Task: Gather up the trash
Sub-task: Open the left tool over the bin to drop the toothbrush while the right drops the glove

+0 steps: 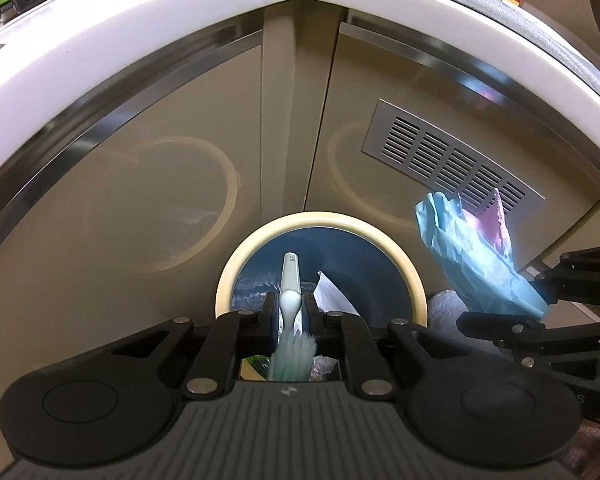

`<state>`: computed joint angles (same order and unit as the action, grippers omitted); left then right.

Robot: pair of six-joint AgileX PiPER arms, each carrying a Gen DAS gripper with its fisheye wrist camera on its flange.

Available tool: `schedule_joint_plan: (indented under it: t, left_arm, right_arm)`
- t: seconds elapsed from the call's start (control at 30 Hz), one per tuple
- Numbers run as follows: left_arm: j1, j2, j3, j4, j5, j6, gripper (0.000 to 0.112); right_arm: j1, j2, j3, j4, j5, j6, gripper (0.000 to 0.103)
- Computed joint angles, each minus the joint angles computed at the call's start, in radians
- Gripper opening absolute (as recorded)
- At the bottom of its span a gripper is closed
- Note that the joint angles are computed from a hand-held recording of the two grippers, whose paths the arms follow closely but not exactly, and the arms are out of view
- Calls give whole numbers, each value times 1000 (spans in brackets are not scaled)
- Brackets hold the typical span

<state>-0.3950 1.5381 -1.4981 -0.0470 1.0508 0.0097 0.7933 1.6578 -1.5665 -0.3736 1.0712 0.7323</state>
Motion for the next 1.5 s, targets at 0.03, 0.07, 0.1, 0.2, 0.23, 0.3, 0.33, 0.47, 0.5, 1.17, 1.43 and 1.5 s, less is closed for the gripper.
schedule_joint_plan:
  t: [0.03, 0.07, 0.1, 0.2, 0.23, 0.3, 0.33, 0.47, 0.5, 1.17, 1.43, 1.5]
  left_arm:
    - [1, 1, 1, -2, 0, 3, 12]
    - [2, 2, 1, -3, 1, 5, 12]
    - [1, 4, 0, -3, 2, 6, 12]
    - [1, 11, -2, -6, 5, 13, 12]
    - [2, 14, -4, -9, 7, 17, 12]
    - [3, 26, -12, -16, 15, 26, 12]
    - [3, 31, -16, -19, 18, 30, 12]
    - [-2, 46, -15, -21, 23, 36, 12]
    - [-2, 51, -16, -22, 25, 37, 12]
    - [7, 231, -94, -35, 115, 43, 12]
    - [12, 300, -148, -41, 149, 38, 12]
    - [9, 320, -167, -37, 156, 33, 12]
  right_arm:
    - [-1, 2, -2, 3, 1, -2, 29]
    - [-2, 4, -5, 5, 3, -5, 29]
    - [-3, 5, -6, 7, 3, -6, 29]
    - [-7, 11, -11, 16, 7, -12, 29]
    - [-8, 13, -13, 19, 9, -14, 29]
    - [-11, 18, -18, 24, 12, -19, 29]
    - [-13, 21, -20, 27, 13, -22, 29]
    - [-23, 35, -33, 41, 17, -37, 29]
    - [-25, 40, -38, 45, 19, -41, 29]
    - [-123, 224, -201, 175, 58, -198, 29]
    - [-168, 304, -261, 224, 58, -241, 29]
    - [-178, 314, -256, 234, 48, -246, 29]
